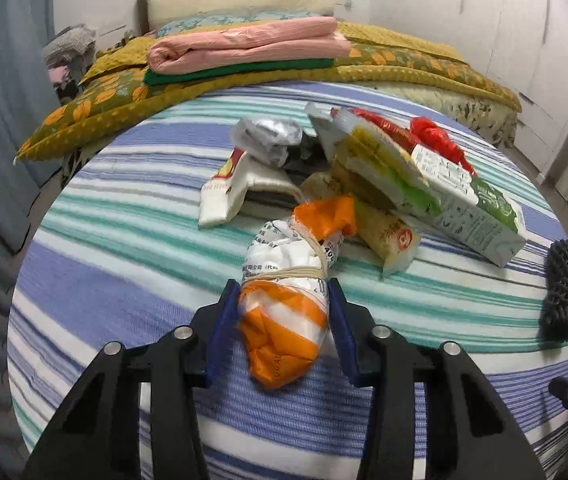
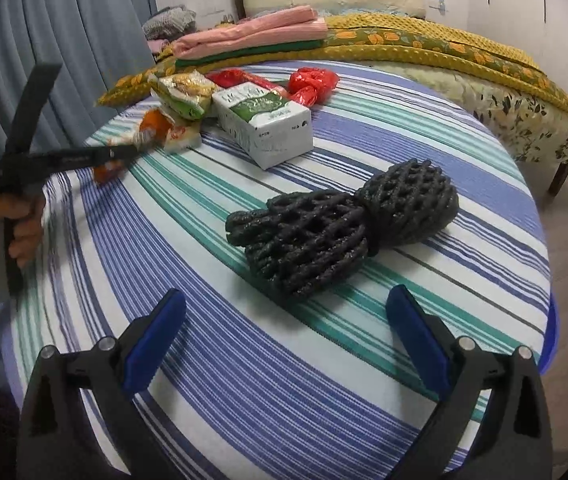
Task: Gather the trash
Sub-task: 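Grasp the orange-white snack with the left gripper while the right grasps the black mesh sleeve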
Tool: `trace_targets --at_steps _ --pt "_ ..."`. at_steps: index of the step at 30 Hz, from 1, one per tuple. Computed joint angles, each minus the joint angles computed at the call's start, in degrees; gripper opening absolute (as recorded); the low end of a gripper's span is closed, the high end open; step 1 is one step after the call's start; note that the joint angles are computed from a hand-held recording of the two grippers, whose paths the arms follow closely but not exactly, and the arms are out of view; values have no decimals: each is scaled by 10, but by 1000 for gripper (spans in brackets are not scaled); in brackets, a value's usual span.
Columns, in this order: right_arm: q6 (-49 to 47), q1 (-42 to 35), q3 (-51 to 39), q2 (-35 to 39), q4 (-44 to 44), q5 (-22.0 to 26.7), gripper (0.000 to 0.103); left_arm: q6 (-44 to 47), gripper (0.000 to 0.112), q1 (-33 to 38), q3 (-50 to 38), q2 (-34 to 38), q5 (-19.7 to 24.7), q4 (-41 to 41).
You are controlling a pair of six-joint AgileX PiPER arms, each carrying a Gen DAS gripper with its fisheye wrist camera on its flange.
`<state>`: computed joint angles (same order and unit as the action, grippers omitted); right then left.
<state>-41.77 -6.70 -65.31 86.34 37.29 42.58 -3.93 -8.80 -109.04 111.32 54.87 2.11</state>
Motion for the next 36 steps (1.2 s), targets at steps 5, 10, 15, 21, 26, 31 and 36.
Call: trace_targets --at_steps 5,10,15,21,26,31,36 --pt "-5 -78 -39 21 88 93 97 -145 44 -32 128 -99 -11 41" --pt "98 -77 -127 85 94 147 97 -283 49 -117 259 -190 -53 122" --pt "187 9 -193 125 -25 94 96 -327 67 -157 284 -198 -63 149" --pt "71 6 -178 115 -82 76 62 -290 82 -139 321 -226 -79 125" --pt "-53 -58 -192 117 -63 149 65 -235 87 -111 344 -248 -98 70" --pt "-76 -122 -195 115 -38 183 77 -204 88 -97 340 -248 -96 37" --pt "-52 -147 -202 114 3 216 85 -158 89 -74 324 -243 -92 -21"
